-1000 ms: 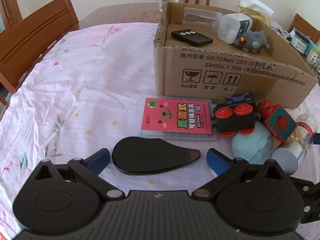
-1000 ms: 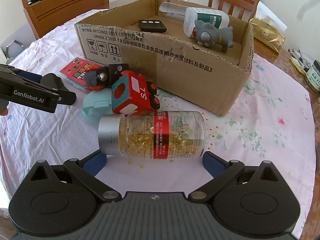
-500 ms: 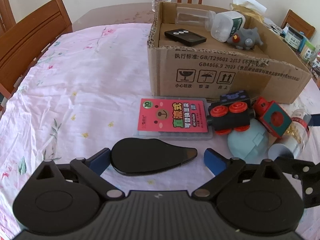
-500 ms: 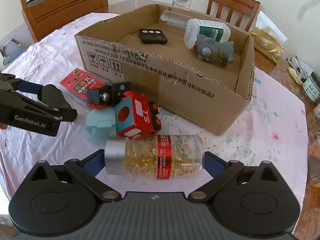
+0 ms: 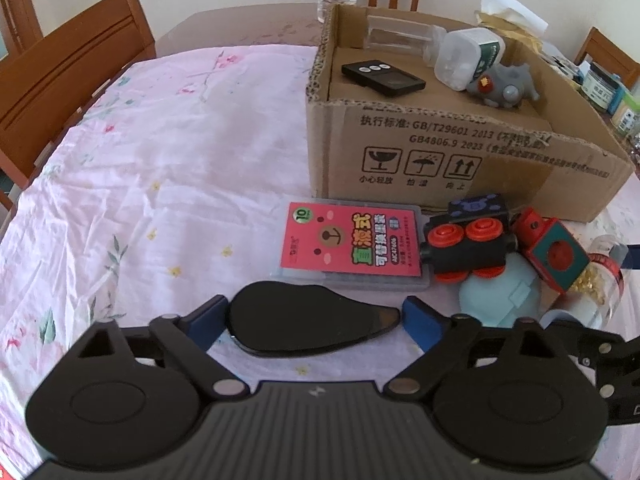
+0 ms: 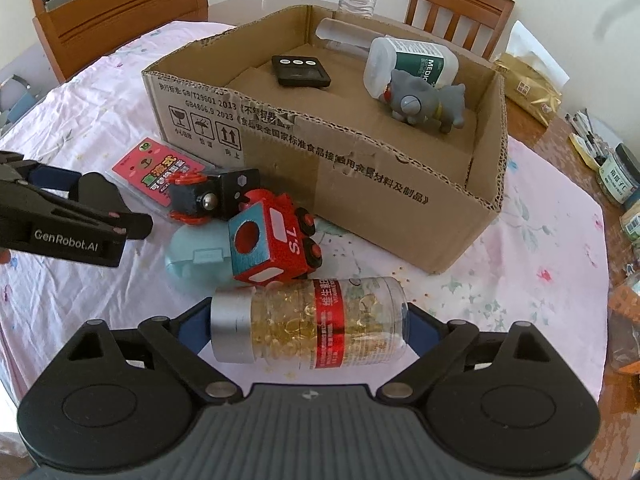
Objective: Organize rigid objects
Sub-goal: 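Grasp the black oval pad with the left gripper while the right holds the capsule bottle, then release the black pad into the box with the left gripper while the right carries the bottle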
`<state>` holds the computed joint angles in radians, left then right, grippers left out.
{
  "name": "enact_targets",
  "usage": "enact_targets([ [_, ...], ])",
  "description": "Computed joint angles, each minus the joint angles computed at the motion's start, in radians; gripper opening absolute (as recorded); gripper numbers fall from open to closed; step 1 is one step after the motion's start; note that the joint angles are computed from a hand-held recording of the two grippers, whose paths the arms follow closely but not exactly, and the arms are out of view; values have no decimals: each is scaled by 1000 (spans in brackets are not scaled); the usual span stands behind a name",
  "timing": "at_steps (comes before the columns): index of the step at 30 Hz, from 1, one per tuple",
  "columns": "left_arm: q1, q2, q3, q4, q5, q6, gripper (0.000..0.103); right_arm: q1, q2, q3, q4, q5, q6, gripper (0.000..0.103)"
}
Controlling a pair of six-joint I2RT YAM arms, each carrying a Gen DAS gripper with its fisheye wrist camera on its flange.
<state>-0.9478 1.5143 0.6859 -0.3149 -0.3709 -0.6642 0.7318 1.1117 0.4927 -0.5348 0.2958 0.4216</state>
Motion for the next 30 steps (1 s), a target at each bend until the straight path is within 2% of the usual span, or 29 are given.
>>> enact_targets([
  [10,29,-36,13,-55,57,83,90,-11,-27,29,-87,-46,-11,97],
  [14,69,-86,25,-106,138,175,90,-19,-74,49,-151,-60,-32,97],
  [17,75,-119,49,-163,153,234,90,-40,-121,68,-204,-80,-65,97],
  [24,73,-198,157,-290,191,370,90,-132,-217,137,-301,-142,-167,97],
  [30,65,-148,307,-266,187,447,90,-204,-251,202,-326,-144,-249,97],
])
